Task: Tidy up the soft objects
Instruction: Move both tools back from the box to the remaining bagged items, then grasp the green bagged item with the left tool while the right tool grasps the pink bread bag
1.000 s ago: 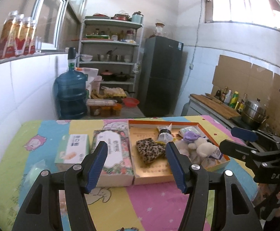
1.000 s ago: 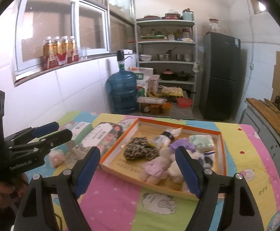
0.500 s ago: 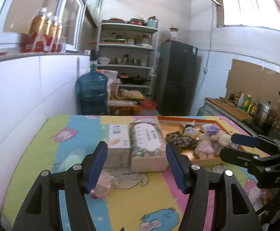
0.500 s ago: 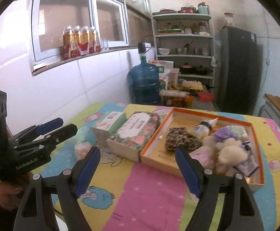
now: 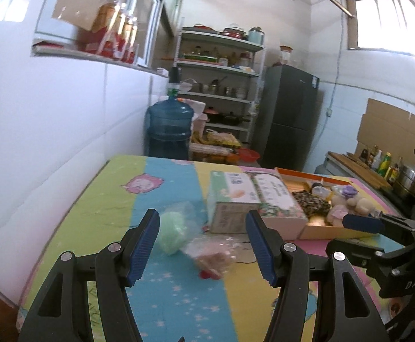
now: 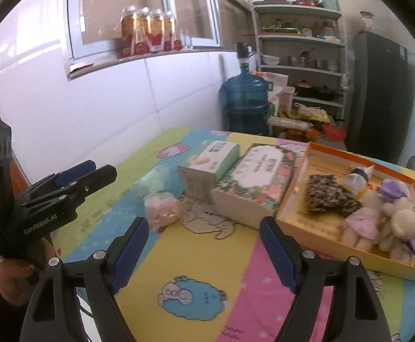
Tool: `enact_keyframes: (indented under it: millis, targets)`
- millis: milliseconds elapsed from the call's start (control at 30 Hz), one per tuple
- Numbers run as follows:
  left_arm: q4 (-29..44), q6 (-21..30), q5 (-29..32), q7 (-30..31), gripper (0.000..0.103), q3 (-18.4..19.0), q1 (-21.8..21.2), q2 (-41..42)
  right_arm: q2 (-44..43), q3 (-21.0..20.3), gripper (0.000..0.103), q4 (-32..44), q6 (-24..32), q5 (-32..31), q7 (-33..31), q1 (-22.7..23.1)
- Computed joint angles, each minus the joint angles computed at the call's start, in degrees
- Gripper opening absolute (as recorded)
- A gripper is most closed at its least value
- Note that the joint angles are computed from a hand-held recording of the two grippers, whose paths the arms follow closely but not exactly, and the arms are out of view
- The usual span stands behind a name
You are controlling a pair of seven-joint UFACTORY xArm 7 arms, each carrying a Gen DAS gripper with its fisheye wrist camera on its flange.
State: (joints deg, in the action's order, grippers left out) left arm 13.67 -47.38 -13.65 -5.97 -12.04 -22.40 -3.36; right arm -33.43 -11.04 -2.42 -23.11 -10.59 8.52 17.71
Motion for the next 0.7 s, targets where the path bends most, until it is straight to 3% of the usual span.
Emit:
enact_keyframes:
  millis: [133, 233, 400, 700]
  targets:
    - [-0.9, -1.7, 4.0, -2.6, 0.064, 2.0, 1.9, 1.0, 6.9, 1.1, 0.080, 2.9, -2.5, -0.6, 2.2, 2.0]
    - [-1.5, -2.4, 6.5, -4.2, 0.065, 3.1, 3.5, 1.6, 11.9, -0.2, 0.080, 5.3, -3.7, -4.3, 5.1, 3.6]
    - [-1.3, -3.1, 9.6, -5.7, 0.065, 4.3, 5.7, 2.9, 21.0, -6.9, 0.080, 10.9, -5.4, -16.9, 14.3, 7.3]
    - [0.9, -2.9, 14.5, -6.7, 0.064, 5.9, 9.0, 6.2, 32.5, -0.6, 0.080, 19.3, -5.7, -19.1, 19.4, 3.8]
